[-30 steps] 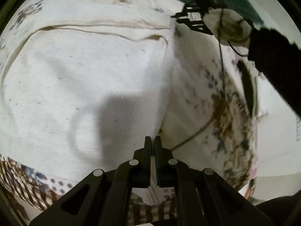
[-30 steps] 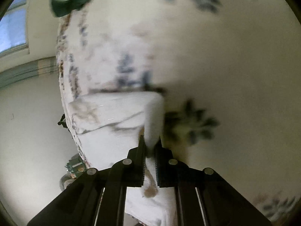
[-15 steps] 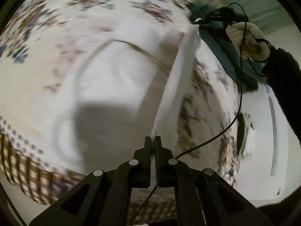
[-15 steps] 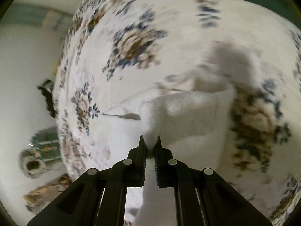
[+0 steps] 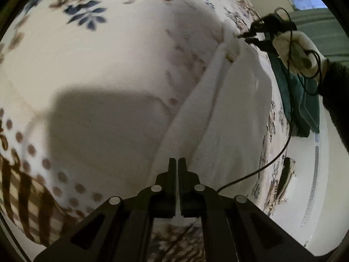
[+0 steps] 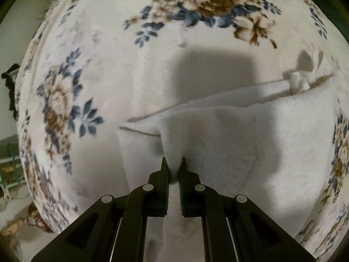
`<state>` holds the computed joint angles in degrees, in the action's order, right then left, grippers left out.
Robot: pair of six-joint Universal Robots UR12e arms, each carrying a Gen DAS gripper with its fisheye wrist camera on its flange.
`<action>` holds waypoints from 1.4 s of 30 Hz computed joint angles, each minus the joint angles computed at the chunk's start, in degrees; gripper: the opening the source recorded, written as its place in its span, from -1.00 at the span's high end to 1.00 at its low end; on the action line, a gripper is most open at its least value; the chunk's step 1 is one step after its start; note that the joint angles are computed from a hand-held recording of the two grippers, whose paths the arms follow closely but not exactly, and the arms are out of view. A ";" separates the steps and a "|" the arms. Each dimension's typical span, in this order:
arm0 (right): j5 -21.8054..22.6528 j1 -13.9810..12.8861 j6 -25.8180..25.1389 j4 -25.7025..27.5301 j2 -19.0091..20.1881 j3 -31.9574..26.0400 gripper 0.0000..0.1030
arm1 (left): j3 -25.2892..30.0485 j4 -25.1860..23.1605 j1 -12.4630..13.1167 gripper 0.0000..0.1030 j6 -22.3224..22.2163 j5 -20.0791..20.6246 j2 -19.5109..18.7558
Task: Fold small clothes
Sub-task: 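Hold the hem with the left gripper while the right gripper grasps and folds the other side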
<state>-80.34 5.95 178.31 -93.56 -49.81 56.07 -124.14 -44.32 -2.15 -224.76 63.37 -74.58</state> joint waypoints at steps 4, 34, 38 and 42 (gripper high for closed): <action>2.80 -0.72 -0.34 3.26 -0.06 -0.75 0.55 | -0.42 1.08 1.65 0.77 0.18 -5.35 0.29; 21.77 -23.14 -9.44 7.31 -37.40 57.60 -0.09 | 7.58 -10.87 -4.69 0.93 8.45 6.31 -2.63; 18.30 -21.44 -7.62 3.11 -39.65 60.36 0.92 | 6.93 -11.56 -3.82 0.93 9.08 4.87 -2.14; 14.12 -20.11 -8.36 4.23 -42.28 61.74 0.94 | 6.94 -14.55 -2.95 0.93 12.49 4.38 -1.46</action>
<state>-66.22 -14.16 169.95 -89.33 -92.09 117.80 -117.21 -58.87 -5.10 -212.27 67.75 -76.04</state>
